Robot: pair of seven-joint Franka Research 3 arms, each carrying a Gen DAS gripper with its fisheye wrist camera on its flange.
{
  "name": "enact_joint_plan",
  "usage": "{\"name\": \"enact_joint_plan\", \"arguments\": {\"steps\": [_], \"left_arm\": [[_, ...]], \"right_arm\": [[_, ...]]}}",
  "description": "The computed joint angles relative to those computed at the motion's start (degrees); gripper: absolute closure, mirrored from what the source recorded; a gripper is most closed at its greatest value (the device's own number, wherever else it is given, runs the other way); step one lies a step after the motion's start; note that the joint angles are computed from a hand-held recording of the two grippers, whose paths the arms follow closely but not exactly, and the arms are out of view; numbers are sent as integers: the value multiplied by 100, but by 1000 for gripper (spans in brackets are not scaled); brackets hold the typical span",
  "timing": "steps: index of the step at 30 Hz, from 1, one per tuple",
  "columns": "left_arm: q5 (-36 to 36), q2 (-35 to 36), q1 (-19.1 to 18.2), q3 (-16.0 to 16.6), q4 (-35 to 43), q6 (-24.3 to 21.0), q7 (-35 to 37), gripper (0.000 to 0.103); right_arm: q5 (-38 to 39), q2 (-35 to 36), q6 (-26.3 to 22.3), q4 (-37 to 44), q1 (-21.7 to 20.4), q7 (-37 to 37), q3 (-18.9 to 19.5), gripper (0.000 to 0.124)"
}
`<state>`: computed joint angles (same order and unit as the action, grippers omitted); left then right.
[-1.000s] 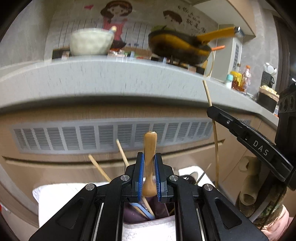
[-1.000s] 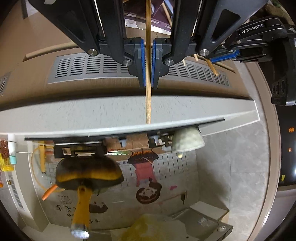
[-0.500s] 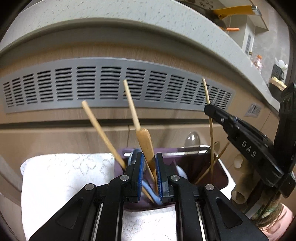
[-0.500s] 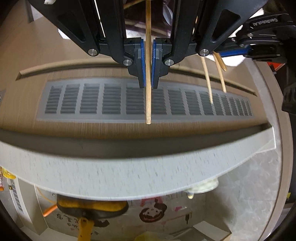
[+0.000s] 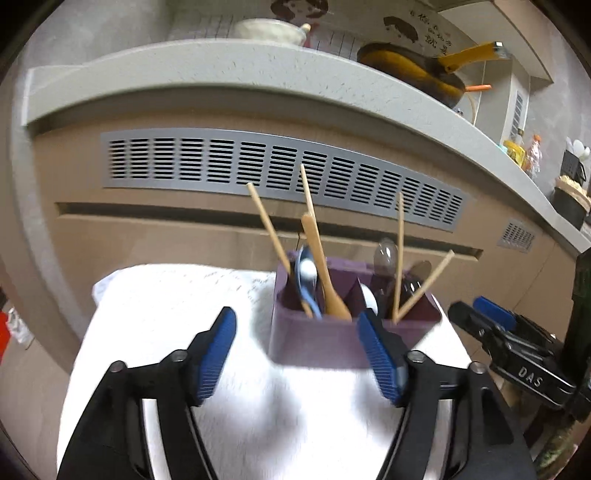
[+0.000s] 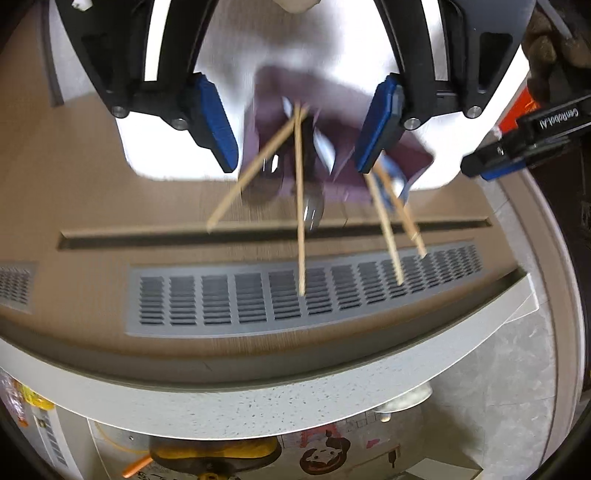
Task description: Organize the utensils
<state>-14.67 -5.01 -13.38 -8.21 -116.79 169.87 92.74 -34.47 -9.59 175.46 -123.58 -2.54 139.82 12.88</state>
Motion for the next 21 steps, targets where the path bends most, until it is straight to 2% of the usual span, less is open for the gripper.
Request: {"name": "enact_joint_plan", "arguments": {"steps": [1, 3, 4, 7, 10, 12, 15, 19, 21], "left_arm": [[120, -278, 31, -48, -362, 161, -140, 23], [277, -674, -32, -2, -872, 402, -285, 5], [410, -877, -45, 4, -1137, 506, -391, 1], [938, -1444, 68, -100, -1746, 329, -763, 0], [1415, -1887, 197, -243, -2263, 376, -1084, 0], [1792, -2117, 434, -479, -2507, 475, -1341, 0], [2337, -2471, 985, -1019, -2771, 626, -1865, 0], [2519, -2642, 674, -798, -2858, 589, -2064, 0], [2675, -2698, 713, -839, -2840, 521, -2244, 0]], "right_arm": [[118, -133, -86, -121, 96, -90, -38, 55], [359, -626, -276, -603, 194, -166, -8, 51], [415, -787, -324, -747, 134, -157, 97, 48], [448, -1559, -526, -1392, -137, 38, 576, 35], [557, -2219, -794, -1904, -303, 146, 994, 33], [697, -2525, -915, -2098, -352, 146, 1163, 32], [853, -3052, -1004, -2392, -547, 298, 1502, 29], [1025, -3455, -967, -2533, -785, 343, 1806, 26], [1045, -3492, -974, -2467, -948, 274, 1962, 26]]}}
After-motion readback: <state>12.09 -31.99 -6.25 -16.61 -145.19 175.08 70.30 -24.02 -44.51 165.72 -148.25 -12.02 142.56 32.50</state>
